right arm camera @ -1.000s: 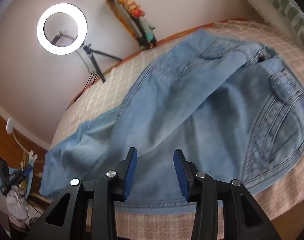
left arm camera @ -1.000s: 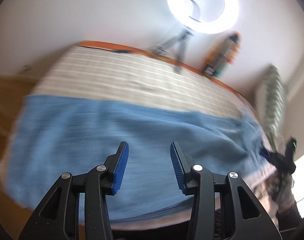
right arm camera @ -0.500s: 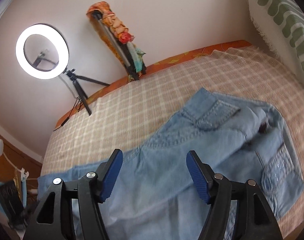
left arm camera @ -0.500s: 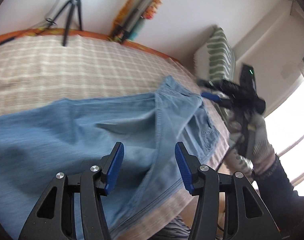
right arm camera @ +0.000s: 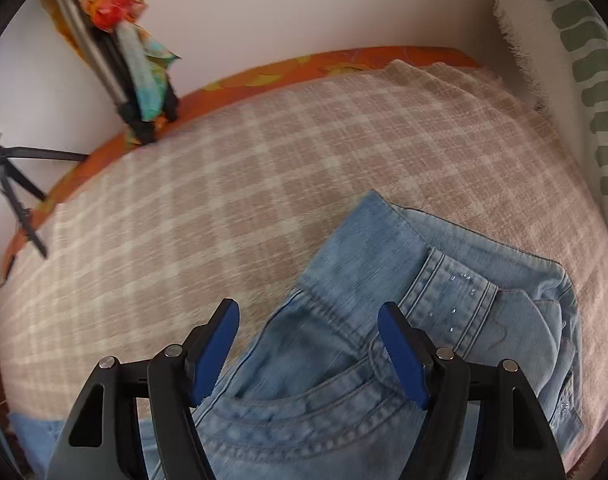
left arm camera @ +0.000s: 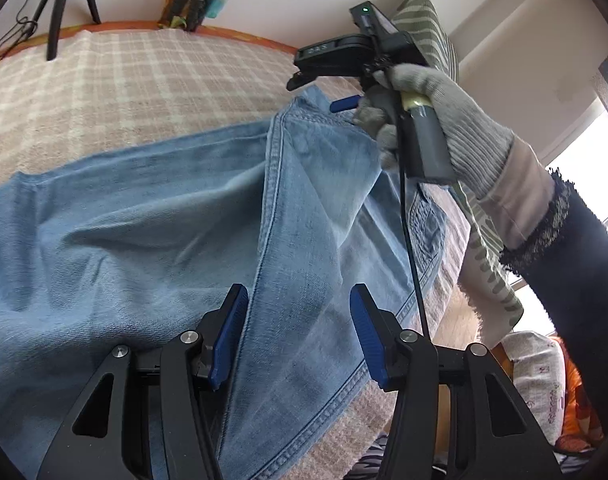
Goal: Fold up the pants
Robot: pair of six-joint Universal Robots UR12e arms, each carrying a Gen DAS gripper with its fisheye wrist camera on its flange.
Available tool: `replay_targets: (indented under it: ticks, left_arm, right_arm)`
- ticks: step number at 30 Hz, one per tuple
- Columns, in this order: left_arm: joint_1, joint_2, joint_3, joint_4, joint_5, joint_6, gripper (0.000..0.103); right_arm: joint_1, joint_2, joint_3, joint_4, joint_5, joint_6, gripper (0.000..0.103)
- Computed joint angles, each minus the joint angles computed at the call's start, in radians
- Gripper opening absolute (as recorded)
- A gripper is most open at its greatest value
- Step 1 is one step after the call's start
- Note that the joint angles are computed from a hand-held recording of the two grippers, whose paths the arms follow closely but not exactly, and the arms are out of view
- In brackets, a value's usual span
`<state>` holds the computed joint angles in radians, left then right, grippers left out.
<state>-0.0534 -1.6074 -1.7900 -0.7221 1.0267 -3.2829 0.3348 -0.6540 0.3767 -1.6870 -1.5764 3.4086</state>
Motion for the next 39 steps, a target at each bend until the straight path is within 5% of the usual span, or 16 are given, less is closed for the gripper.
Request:
replay_targets:
  ticks: [2, 7, 10, 14, 17, 27, 39]
  left_arm:
    - [-0.003, -0.004, 0.001, 0.0, 0.007, 0.01, 0.05]
    - [-0.012, -0.011, 0.002, 0.006, 0.032, 0.02, 0.041]
    - [-0.01, -0.014, -0.001, 0.013, 0.025, 0.019, 0.027]
    - [-0.02, -0.014, -0.004, 0.031, 0.071, 0.03, 0.011]
    - [-0.027, -0.012, -0.004, 0.043, 0.096, 0.031, 0.008]
    - [-0.044, 0.01, -0.001, 0.043, 0.145, 0.058, 0.007]
    - [-0.075, 0.038, -0.003, 0.037, 0.21, 0.155, 0.005]
  right_arm:
    - [-0.002, 0.039, -0.068, 0.06, 0.017, 0.024, 0.075]
    - [0.019, 0.126, -0.221, 0.155, -0.085, -0.015, 0.085]
    - [0.028, 0.063, -0.083, 0.047, -0.126, -0.051, 0.08]
    - [0.025, -0.007, 0.049, -0.047, -0.137, -0.063, 0.029]
    - [0.004, -0.051, 0.119, -0.081, -0.046, -0.043, 0.013]
    - [-0.079, -0.295, 0.518, -0.485, 0.228, 0.1, 0.008]
    - [-0.165, -0.587, 0.986, -0.872, 0.3, 0.113, 0.008]
